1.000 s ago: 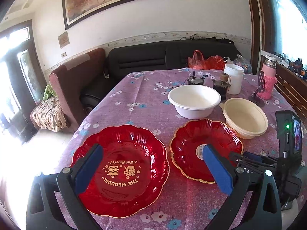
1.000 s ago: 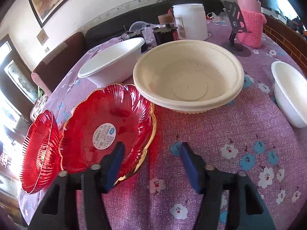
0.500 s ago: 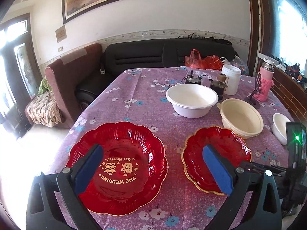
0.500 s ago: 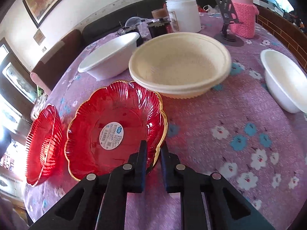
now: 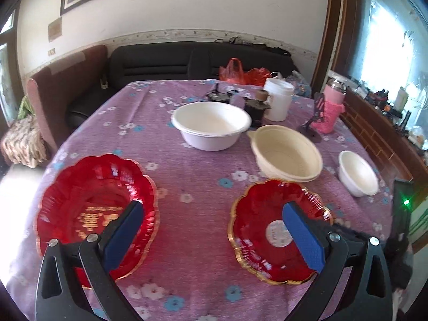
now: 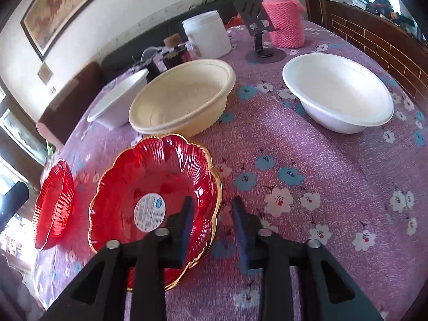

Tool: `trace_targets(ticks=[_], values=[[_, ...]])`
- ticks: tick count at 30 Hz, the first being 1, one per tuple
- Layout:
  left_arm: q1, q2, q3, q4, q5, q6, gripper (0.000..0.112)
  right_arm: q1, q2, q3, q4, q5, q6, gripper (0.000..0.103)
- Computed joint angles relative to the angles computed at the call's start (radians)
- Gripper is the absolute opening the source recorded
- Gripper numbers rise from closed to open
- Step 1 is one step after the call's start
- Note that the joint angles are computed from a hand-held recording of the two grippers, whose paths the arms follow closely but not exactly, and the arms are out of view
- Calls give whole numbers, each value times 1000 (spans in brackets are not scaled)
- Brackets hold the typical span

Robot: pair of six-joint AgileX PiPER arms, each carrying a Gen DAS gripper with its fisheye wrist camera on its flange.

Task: Organize plates and bowls
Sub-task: 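Lift the small red plate with the right tool toward the wedding plate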

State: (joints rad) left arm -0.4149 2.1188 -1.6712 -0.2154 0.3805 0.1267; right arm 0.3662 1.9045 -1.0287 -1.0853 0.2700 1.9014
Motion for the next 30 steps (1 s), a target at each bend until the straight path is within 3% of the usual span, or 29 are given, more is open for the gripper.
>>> trace_targets(ticks=[2, 4, 9, 15, 21, 30], values=[[-11, 40, -43, -19, 8, 0, 103, -1, 2, -1, 6, -3, -1, 34], [-33, 82, -101, 59, 43, -71, 103, 9, -11, 12, -76, 13, 83, 34], [-59, 238, -318, 55, 225, -59, 103, 23, -22, 21, -147, 48, 157, 34], [-48, 368, -500, 21, 353, -53, 102, 10, -22, 34, -143, 13, 164, 34], [-20, 478, -678, -65, 499, -16, 81, -7, -2, 18, -69, -35, 79, 34], [-33, 481, -672, -55, 460, -3, 78, 7, 8, 2, -70, -9, 74, 34]])
